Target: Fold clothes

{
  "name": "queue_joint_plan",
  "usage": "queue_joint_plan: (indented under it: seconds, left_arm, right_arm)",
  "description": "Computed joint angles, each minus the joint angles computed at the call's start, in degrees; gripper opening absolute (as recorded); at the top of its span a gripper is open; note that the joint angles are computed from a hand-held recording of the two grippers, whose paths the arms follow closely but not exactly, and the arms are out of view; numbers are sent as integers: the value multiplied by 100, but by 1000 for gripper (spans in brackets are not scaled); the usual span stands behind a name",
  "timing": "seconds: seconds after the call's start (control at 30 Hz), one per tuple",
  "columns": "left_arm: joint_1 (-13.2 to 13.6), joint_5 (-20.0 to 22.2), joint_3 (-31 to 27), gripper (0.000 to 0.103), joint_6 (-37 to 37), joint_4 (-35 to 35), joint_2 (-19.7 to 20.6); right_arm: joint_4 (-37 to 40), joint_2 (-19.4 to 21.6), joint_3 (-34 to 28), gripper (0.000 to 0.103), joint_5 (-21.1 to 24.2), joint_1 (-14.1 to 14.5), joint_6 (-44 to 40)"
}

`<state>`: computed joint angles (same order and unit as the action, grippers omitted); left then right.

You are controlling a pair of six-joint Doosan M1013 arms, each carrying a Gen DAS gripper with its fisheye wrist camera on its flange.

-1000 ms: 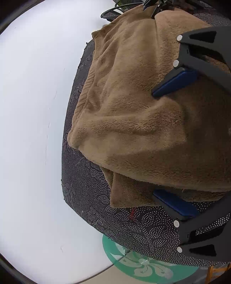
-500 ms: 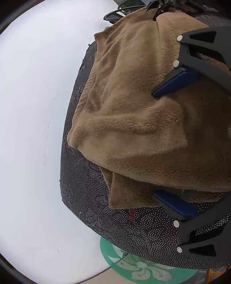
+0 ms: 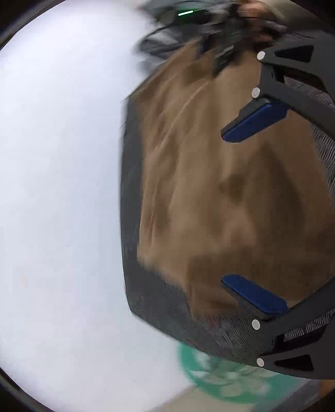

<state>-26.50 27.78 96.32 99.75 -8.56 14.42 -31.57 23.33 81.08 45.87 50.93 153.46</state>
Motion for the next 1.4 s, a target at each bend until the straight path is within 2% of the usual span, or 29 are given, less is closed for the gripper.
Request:
queue_joint_plan:
  seconds: [0.07, 0.1, 0.13, 0.2, 0.27, 0.37, 0.47, 0.53, 0.7, 0.73, 0.8, 0.9, 0.97, 1.0, 1.13, 1.27, 1.33, 1.4]
  left_arm:
    - [-222, 318, -87, 103, 301, 162, 161]
    - [-328, 452, -124, 103, 55, 579, 268]
    - [-353, 416, -94, 103, -66, 695, 317]
    - [-257, 118, 64, 103, 300, 86, 306]
    - [-200, 186, 63, 103, 558, -249, 310]
    - [-220, 344, -17, 103, 532, -172, 341]
    - [-134, 436, -41, 103, 808, -552, 333]
    - [-52, 491, -58, 103, 907, -878, 296]
    - [84, 294, -264, 103, 364, -870, 288]
    - [101, 322, -342, 103, 175, -708, 330]
    - [100, 569, -574, 103, -641, 88, 526]
    - [201, 766, -633, 103, -962, 268, 782]
    - [241, 248, -376, 103, -628, 66, 714]
    - [230, 238, -360, 103, -635, 99, 701]
    - [202, 729, -629, 103, -1008, 210, 748]
    - [267, 855, -856, 103, -679, -375, 749]
    - [250, 961, -1052, 103, -902, -91, 854]
    - [262, 1296, -1339, 103, -1134, 202, 1090]
  right_arm:
    - [-108, 13, -38, 103, 119, 39, 118]
    - [-187, 4, -58, 103, 211, 78, 315]
    - [-275, -10, -72, 103, 291, 121, 518]
    - [-792, -139, 44, 103, 171, 286, 1019]
    - [-1300, -223, 122, 103, 126, 447, 1369]
    - [-902, -79, -55, 103, 456, 452, 842]
    - [-120, 7, -37, 103, 372, 299, 376]
    - [-93, -11, -21, 103, 313, 288, 311]
    - [-154, 40, -65, 103, 424, 300, 252]
    - [-161, 43, -68, 103, 443, 298, 243]
    - [-165, 44, -61, 103, 421, 297, 263]
    - [-177, 33, -63, 103, 436, 313, 273]
    - [-180, 25, -49, 103, 411, 313, 288]
    - [-180, 28, -49, 103, 397, 310, 292]
    - [-181, 32, -49, 103, 387, 301, 293]
    - [-181, 29, -43, 103, 374, 298, 303]
    - [-186, 15, -28, 103, 375, 303, 309]
    - [-189, 11, -23, 103, 374, 307, 319]
